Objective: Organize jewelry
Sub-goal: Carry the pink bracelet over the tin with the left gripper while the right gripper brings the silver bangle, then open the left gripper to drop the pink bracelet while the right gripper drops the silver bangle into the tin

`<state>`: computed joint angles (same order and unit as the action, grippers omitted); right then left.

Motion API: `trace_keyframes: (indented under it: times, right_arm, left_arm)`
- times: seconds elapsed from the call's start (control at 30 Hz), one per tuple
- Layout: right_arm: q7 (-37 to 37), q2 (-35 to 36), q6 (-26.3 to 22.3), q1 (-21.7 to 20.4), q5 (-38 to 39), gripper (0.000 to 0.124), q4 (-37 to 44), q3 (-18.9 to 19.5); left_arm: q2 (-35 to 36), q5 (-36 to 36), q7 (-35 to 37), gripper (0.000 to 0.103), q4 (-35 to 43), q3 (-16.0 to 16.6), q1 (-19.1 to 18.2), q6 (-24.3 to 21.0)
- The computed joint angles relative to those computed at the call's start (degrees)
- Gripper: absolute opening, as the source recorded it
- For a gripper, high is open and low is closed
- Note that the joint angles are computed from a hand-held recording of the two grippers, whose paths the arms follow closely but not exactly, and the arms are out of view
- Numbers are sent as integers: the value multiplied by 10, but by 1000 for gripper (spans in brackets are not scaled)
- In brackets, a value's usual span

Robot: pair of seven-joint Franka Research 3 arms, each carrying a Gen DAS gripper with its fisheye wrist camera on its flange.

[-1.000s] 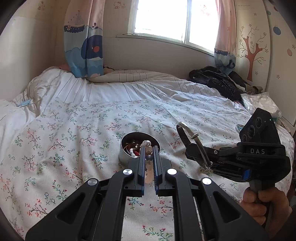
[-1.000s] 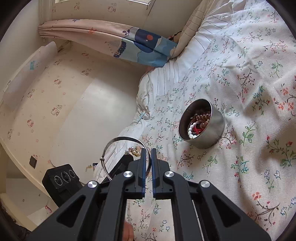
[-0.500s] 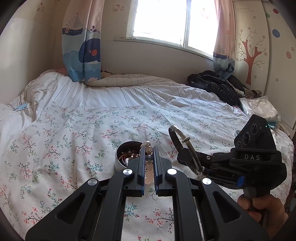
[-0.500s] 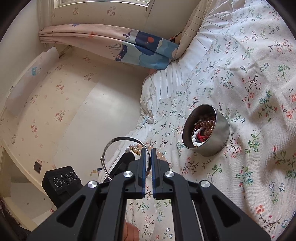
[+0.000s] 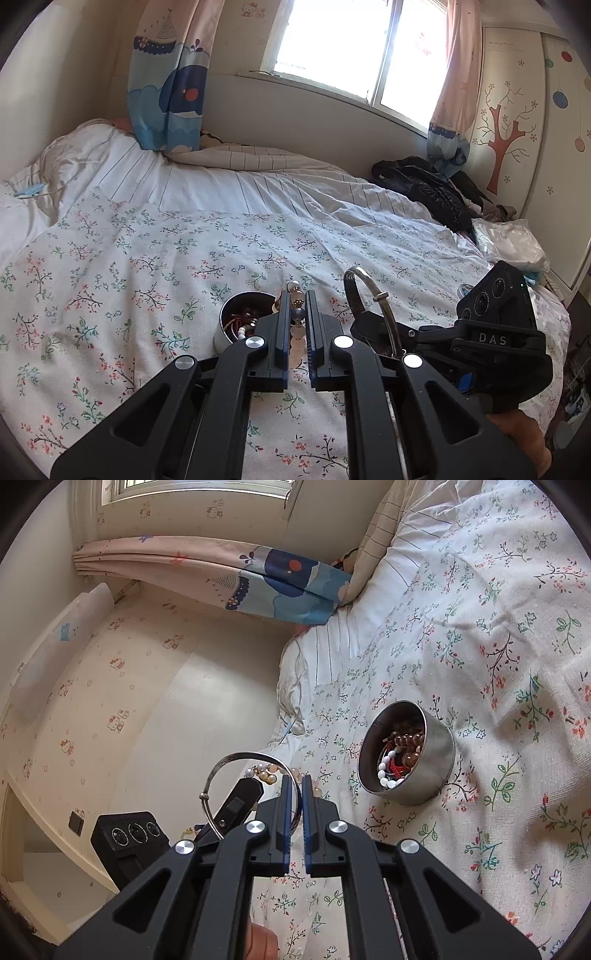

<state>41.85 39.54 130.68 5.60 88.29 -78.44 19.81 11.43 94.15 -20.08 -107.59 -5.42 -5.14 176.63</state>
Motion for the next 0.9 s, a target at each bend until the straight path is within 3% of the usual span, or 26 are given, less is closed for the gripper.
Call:
trace_keyframes:
  times: [0.47,0.9]
  right_arm:
    - [62,63,12,8,-54,6,80,12]
    - [108,114,26,8,-100,8,145,30]
  left_arm:
    - [46,-88,78,7,39,23,-16,7]
    - [79,-195,168,7,58,74,-57,26]
